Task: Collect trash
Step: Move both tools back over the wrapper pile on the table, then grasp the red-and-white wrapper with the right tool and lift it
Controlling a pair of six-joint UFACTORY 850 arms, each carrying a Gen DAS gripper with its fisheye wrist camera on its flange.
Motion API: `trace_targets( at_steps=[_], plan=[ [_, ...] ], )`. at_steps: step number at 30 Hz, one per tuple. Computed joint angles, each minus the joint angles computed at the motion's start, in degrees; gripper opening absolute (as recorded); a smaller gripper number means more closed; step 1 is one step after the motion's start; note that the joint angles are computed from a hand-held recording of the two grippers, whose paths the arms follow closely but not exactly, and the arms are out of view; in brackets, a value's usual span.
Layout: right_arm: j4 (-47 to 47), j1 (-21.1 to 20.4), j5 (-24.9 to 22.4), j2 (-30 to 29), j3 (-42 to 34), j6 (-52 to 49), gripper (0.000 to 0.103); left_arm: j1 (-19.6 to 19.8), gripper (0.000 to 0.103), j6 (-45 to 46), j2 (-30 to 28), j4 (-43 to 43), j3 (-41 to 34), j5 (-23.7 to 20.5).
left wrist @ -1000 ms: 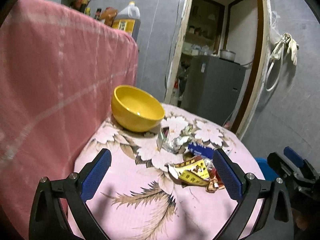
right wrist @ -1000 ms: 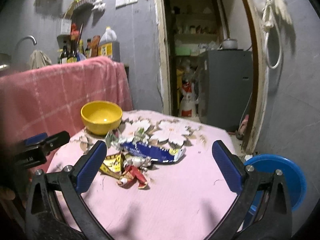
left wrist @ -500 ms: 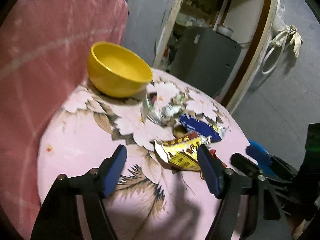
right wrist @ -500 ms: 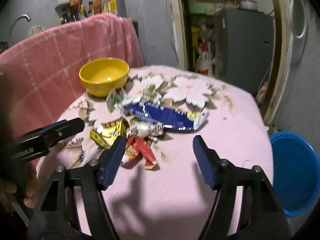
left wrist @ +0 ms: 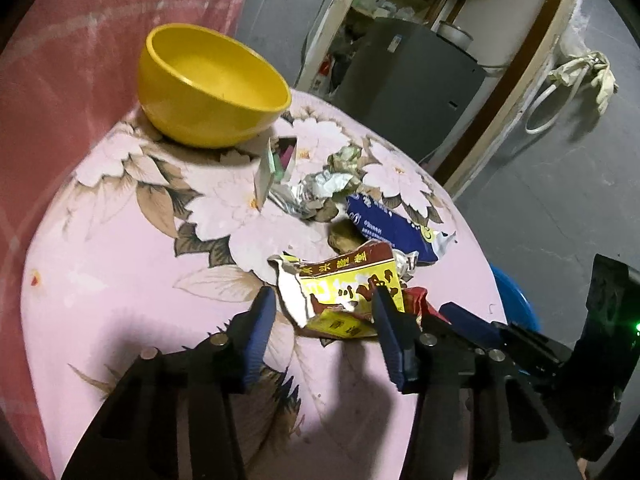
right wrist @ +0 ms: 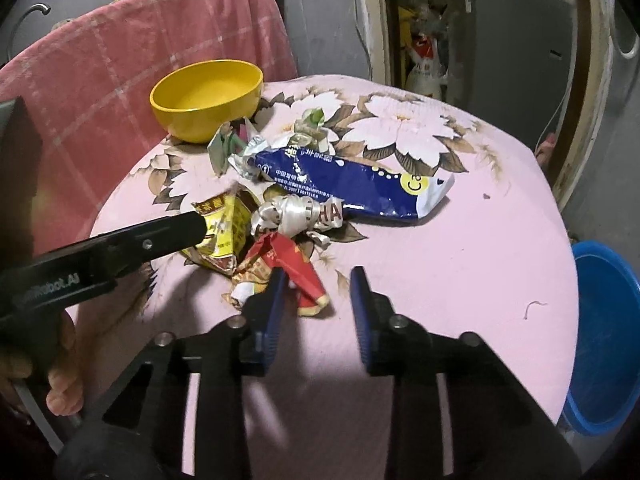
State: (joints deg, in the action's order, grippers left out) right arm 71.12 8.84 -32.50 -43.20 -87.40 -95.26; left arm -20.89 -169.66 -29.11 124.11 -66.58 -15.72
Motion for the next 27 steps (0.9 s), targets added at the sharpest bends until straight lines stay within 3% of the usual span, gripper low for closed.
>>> trace_targets(
  at_steps=[4,9,15,17,27],
  plan=[
    [-2.4,0.0,-1.0,-0.7,-1.0,2.3,0.022,0.4,0.037,-2.9,-0.1,1.4,0.1,1.0],
    [-2.4,-0.1,-1.5,-0.8,-1.1,2.6,0.016,0.0,0.028,2.6,0.5,-5.0,0.7,0.9],
    [0.6,-0.5,-1.1,-0.2,-0.2,0.7,0.015,-0.5,0.016,3.6,1.1,-6.5,1.5,0.5],
    [1.5,-0.7,-0.9,0.1,0.2,0.0,0.015,-0.6,0.003,3.9,1.3,-6.8,1.7,0.7],
    [6.3,-2.3,0.1,1.6,2.2,-3.1,0.014,-1.7,0.0,7.7,1.7,-9.9,1.8,-0.2]
  ],
)
